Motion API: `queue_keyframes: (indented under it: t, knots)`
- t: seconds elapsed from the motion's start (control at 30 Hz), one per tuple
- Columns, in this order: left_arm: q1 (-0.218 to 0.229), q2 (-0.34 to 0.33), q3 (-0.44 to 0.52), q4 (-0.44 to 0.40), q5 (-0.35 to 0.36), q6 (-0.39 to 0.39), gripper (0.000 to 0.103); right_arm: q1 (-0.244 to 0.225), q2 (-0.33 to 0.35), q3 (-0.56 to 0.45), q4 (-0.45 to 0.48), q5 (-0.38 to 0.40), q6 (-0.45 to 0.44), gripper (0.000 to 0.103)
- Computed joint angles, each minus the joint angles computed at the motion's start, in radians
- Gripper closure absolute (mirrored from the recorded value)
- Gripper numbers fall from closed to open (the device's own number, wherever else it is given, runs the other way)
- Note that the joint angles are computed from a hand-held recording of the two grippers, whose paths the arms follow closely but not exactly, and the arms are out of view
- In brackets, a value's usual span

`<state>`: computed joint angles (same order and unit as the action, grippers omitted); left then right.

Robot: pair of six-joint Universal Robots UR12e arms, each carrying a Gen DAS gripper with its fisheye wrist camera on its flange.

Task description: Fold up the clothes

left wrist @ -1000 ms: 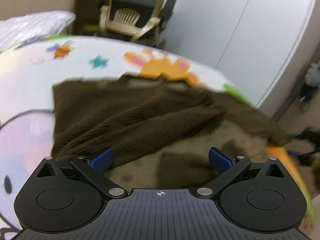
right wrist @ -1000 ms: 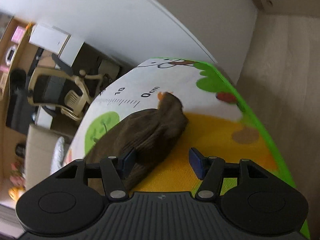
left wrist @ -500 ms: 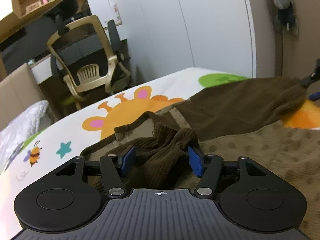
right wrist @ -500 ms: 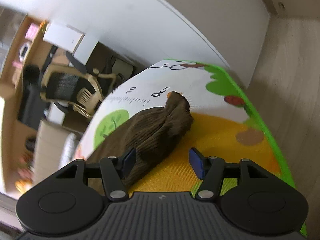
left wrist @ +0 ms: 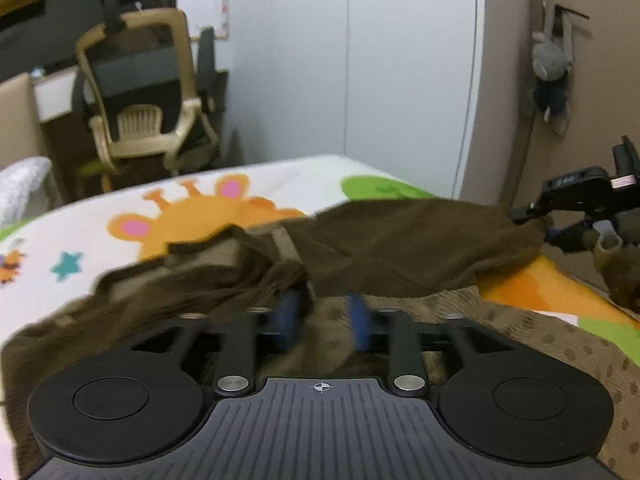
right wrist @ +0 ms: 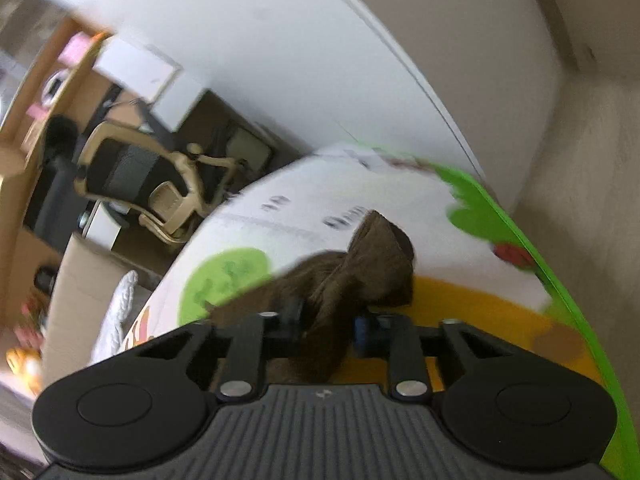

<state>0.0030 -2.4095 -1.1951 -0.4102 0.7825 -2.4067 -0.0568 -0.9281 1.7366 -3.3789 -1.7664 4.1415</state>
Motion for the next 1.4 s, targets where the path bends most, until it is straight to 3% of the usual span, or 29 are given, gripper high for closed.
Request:
queue_keyframes:
  t: [0.03, 0.07, 0.13, 0.33, 0.4, 0.47, 0.5, 0.53, 0.63, 0.7, 0.8, 0.9, 0.97, 1.0, 1.07, 1.13, 1.33, 1.4]
  knots:
    - [0.006, 0.0, -0.01, 0.066, 0.001, -0.015, 0.022, 0.013, 0.002, -0.018, -0.024, -0.038, -0.071, 0.087]
    - [0.007, -0.005, -0.012, 0.126, 0.012, -0.024, 0.012, 0.025, 0.004, -0.034, -0.056, -0.06, -0.141, 0.087]
    - [0.006, -0.011, -0.012, 0.189, 0.051, -0.015, 0.011, 0.04, 0.006, -0.06, -0.11, -0.062, -0.25, 0.088]
    - [-0.013, -0.048, 0.054, 0.084, 0.139, 0.01, 0.012, 0.063, 0.004, -0.113, -0.132, 0.009, -0.437, 0.088]
    - [-0.012, -0.056, 0.067, 0.071, 0.15, -0.009, 0.024, 0.066, 0.006, -0.124, -0.126, 0.023, -0.453, 0.088]
    - [-0.01, -0.062, 0.078, 0.065, 0.156, -0.034, 0.075, 0.068, 0.009, -0.137, -0.109, 0.025, -0.456, 0.088]
    - [-0.006, -0.06, 0.075, 0.083, 0.144, -0.065, 0.085, 0.069, 0.01, -0.143, -0.102, 0.023, -0.46, 0.088]
    - [-0.001, -0.057, 0.07, 0.103, 0.125, -0.094, 0.091, 0.069, 0.012, -0.149, -0.095, 0.022, -0.464, 0.088]
    - [0.012, -0.034, 0.047, 0.115, 0.014, -0.104, 0.091, 0.074, 0.021, -0.178, -0.077, 0.01, -0.471, 0.089]
    - [0.01, -0.023, 0.045, 0.018, -0.014, -0.057, 0.089, 0.079, 0.028, -0.2, -0.071, 0.012, -0.483, 0.089]
    - [0.003, -0.018, 0.052, -0.13, -0.013, 0.019, 0.081, 0.092, 0.04, -0.244, -0.063, 0.029, -0.529, 0.09]
    - [0.004, -0.024, 0.052, -0.158, 0.016, 0.012, 0.051, 0.109, 0.058, -0.306, -0.059, 0.075, -0.601, 0.09]
    - [0.024, -0.015, 0.05, -0.178, -0.034, -0.029, 0.012, 0.123, 0.076, -0.356, -0.051, 0.118, -0.658, 0.09]
    - [0.036, -0.009, 0.05, -0.19, -0.066, -0.052, 0.006, 0.13, 0.089, -0.387, -0.039, 0.148, -0.685, 0.09]
    - [0.064, 0.002, 0.049, -0.193, -0.121, -0.111, 0.006, 0.147, 0.125, -0.46, 0.007, 0.207, -0.741, 0.09]
    - [0.087, 0.009, 0.054, -0.173, -0.124, -0.176, 0.005, 0.165, 0.165, -0.534, 0.067, 0.257, -0.795, 0.09]
    - [0.144, 0.0, 0.076, -0.061, -0.035, -0.361, 0.004, 0.2, 0.267, -0.723, 0.358, 0.473, -0.913, 0.088]
    - [0.16, -0.014, 0.096, -0.034, -0.002, -0.441, 0.004, 0.207, 0.278, -0.74, 0.431, 0.528, -0.926, 0.07]
